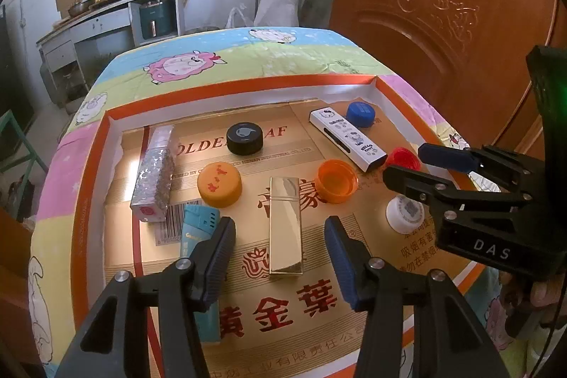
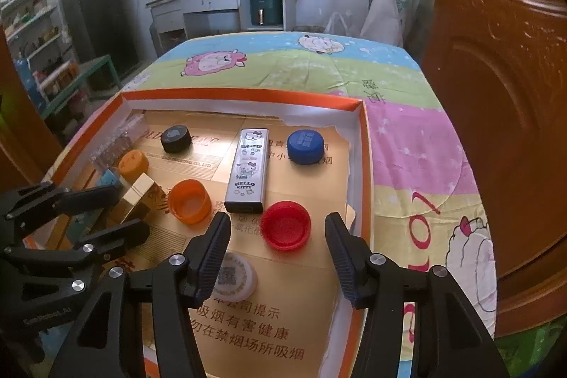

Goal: Organize rigid objects

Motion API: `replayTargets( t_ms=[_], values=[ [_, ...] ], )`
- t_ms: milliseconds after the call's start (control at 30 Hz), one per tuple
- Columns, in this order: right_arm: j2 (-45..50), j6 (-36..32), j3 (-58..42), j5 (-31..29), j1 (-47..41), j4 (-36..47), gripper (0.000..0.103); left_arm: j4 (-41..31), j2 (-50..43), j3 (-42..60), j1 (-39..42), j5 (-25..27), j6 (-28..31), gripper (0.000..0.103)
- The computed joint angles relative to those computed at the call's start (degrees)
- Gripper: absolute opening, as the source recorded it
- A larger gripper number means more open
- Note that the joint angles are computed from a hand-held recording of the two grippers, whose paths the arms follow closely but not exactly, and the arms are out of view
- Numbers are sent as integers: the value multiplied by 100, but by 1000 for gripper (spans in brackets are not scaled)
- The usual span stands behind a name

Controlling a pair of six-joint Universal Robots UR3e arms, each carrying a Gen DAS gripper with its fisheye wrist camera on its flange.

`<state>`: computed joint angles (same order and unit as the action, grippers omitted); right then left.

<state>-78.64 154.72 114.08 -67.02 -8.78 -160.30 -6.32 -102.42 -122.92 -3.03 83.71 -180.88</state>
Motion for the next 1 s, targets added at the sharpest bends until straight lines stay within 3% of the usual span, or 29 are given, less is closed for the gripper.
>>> replayTargets(
  t_ms=[167, 333, 467, 600, 733, 1000],
  values=[
    [-81, 63, 97, 101, -66, -80, 58, 21, 5, 2, -10, 2, 21, 52],
    [-271, 72, 374, 256, -164, -286, 76, 71, 64, -26, -63, 98, 9, 52],
    [-511, 154, 706, 394, -326, -526, 75, 113, 148, -76, -123, 208, -60, 63],
    [-812, 314, 1160, -143, -182, -1338, 76, 198, 319, -201, -143, 221, -132, 64],
    [-1264, 372, 1382, 425, -538, -1005, 76, 279, 563, -372, -106, 150, -177, 64],
    [-2021, 331, 1747, 573, -791, -568, 76, 107, 1213, -696, -110, 150, -268, 64]
  ],
)
